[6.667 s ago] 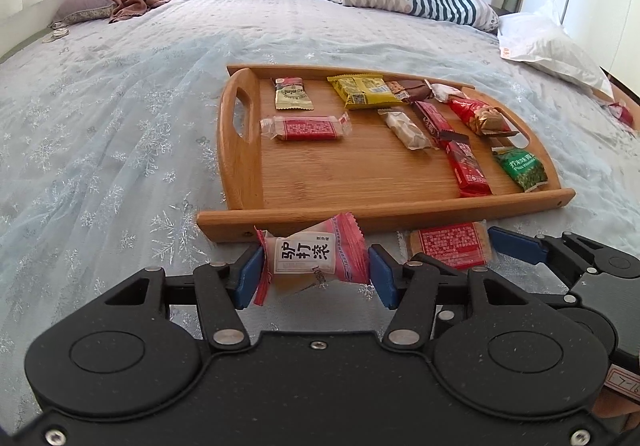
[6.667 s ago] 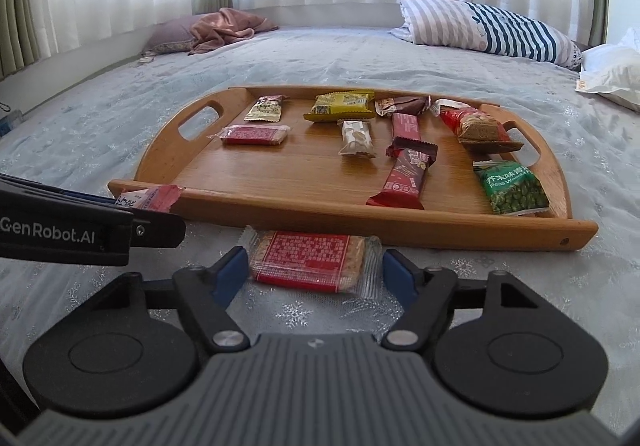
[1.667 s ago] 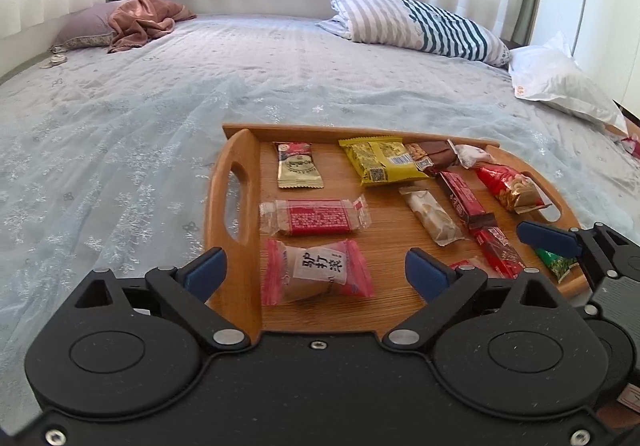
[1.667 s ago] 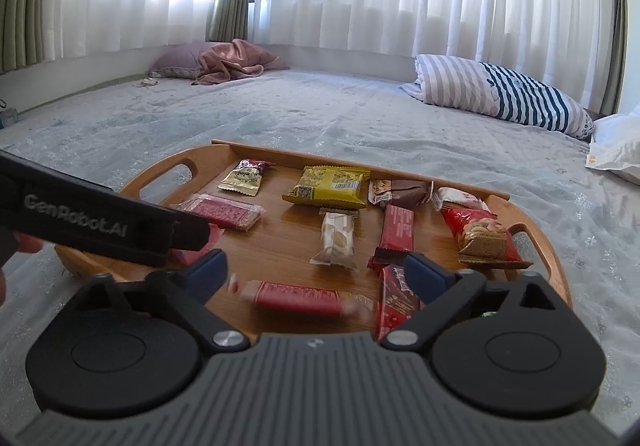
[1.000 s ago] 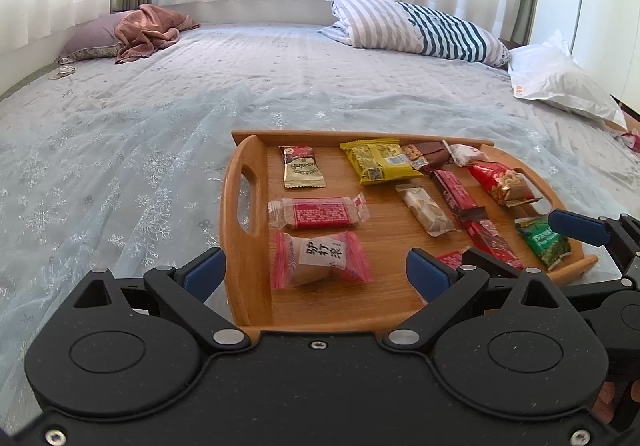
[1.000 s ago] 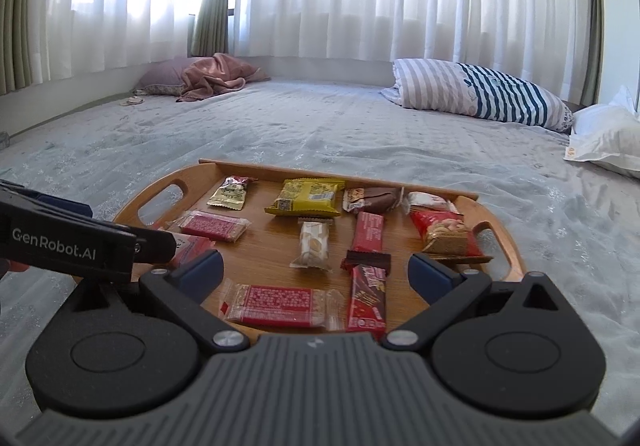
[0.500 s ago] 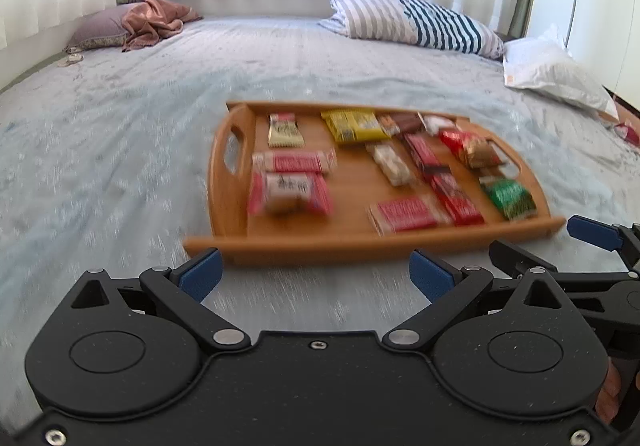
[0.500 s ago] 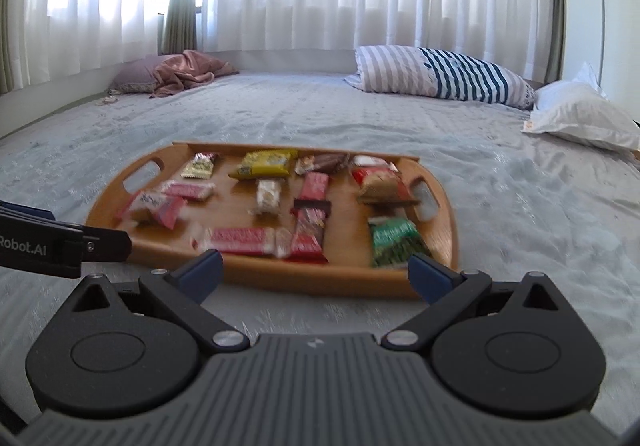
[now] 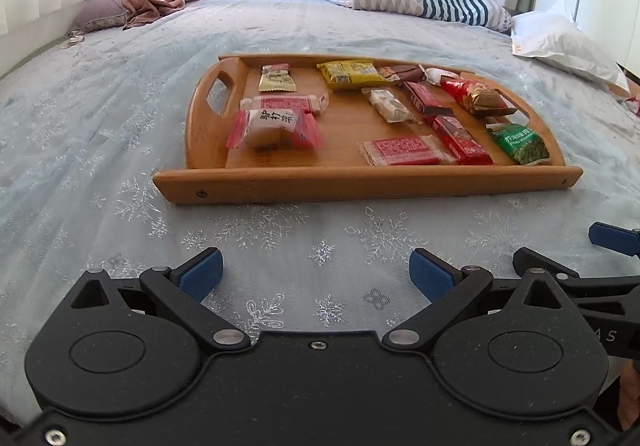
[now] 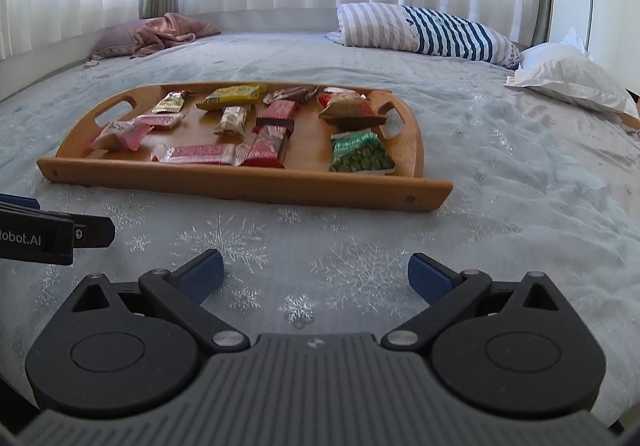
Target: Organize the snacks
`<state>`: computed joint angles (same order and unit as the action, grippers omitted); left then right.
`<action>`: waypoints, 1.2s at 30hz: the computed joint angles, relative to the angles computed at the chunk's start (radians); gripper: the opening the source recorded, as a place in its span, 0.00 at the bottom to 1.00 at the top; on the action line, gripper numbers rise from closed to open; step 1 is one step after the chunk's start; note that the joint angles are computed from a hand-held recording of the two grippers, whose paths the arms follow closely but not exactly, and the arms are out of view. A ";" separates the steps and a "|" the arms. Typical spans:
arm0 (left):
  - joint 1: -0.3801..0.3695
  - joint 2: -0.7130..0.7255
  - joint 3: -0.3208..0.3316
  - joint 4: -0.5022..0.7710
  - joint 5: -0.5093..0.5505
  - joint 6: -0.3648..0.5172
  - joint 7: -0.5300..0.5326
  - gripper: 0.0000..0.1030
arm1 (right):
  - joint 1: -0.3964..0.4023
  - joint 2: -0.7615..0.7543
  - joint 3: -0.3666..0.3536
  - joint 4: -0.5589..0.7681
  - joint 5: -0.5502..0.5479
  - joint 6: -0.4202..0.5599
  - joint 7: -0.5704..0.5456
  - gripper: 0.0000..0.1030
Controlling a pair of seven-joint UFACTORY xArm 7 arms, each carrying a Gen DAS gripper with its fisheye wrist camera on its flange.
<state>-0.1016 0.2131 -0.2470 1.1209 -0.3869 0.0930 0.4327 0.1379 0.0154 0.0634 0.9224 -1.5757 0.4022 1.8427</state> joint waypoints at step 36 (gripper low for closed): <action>0.045 0.083 -0.056 0.062 0.053 -0.030 -0.003 1.00 | -0.011 0.052 -0.020 0.043 -0.037 -0.057 0.051 1.00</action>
